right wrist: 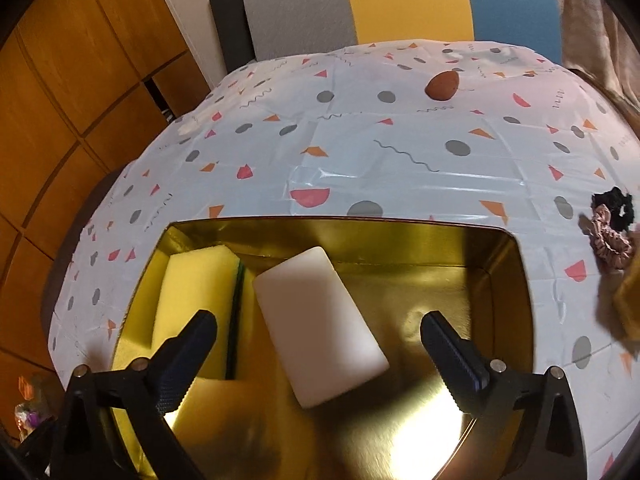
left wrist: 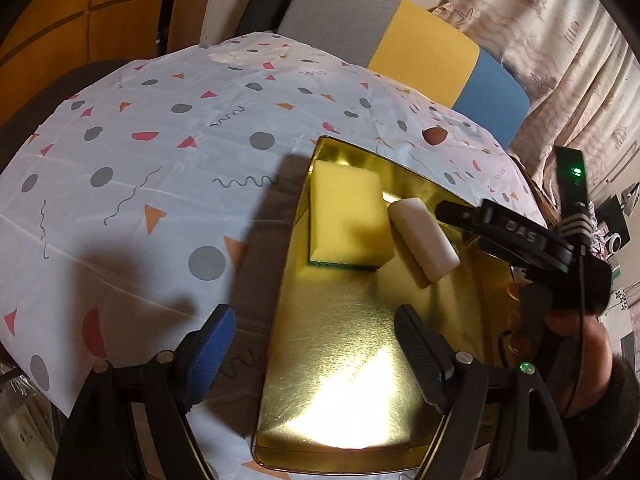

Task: Organize rigid objects
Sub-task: 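Lower both sponges into the gold tray and open both tools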

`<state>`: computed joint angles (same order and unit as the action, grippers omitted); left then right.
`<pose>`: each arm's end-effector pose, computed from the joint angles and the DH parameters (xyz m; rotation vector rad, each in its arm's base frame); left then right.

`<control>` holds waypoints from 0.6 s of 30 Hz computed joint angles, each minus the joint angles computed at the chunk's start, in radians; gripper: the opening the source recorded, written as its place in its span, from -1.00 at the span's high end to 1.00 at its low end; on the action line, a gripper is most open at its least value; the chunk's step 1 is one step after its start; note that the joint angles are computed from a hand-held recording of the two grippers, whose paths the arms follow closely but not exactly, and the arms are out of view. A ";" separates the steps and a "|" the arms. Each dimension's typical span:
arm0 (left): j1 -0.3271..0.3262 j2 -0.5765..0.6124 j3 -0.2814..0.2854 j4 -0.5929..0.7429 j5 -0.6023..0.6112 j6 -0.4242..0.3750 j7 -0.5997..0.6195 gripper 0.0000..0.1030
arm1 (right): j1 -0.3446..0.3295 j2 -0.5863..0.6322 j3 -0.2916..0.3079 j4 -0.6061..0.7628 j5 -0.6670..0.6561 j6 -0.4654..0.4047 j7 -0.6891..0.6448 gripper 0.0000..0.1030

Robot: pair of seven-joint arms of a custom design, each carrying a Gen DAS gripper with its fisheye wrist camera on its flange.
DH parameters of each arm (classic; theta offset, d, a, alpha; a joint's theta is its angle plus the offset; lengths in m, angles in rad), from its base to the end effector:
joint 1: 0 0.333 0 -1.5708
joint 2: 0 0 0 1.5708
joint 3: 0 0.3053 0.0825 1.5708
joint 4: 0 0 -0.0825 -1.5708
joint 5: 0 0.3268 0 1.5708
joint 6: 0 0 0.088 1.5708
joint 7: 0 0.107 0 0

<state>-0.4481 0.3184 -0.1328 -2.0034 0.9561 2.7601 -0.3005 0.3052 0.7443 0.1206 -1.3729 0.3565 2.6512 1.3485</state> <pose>0.4708 -0.3438 0.3649 -2.3546 1.4219 -0.8281 0.6681 0.2655 0.3553 -2.0547 1.4784 -0.1111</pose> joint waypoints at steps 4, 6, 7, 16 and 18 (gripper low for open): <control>-0.004 0.026 -0.012 0.040 -0.027 -0.014 0.048 -0.60 | -0.067 -0.105 0.056 -0.153 0.085 0.073 -0.085 -0.99; -0.017 0.046 -0.020 0.078 -0.060 -0.064 0.092 -0.61 | -0.104 -0.156 0.085 -0.229 0.142 0.107 -0.151 -0.99; -0.023 0.054 -0.024 0.096 -0.079 -0.095 0.117 -0.61 | -0.124 -0.189 0.098 -0.277 0.173 0.134 -0.190 -0.99; -0.090 0.075 -0.002 0.176 -0.070 -0.205 0.113 -0.60 | -0.222 -0.374 0.105 -0.569 0.374 0.331 -0.440 -1.00; -0.098 0.081 -0.005 0.200 -0.054 -0.223 0.103 -0.60 | -0.240 -0.389 0.097 -0.605 0.406 0.355 -0.476 -1.00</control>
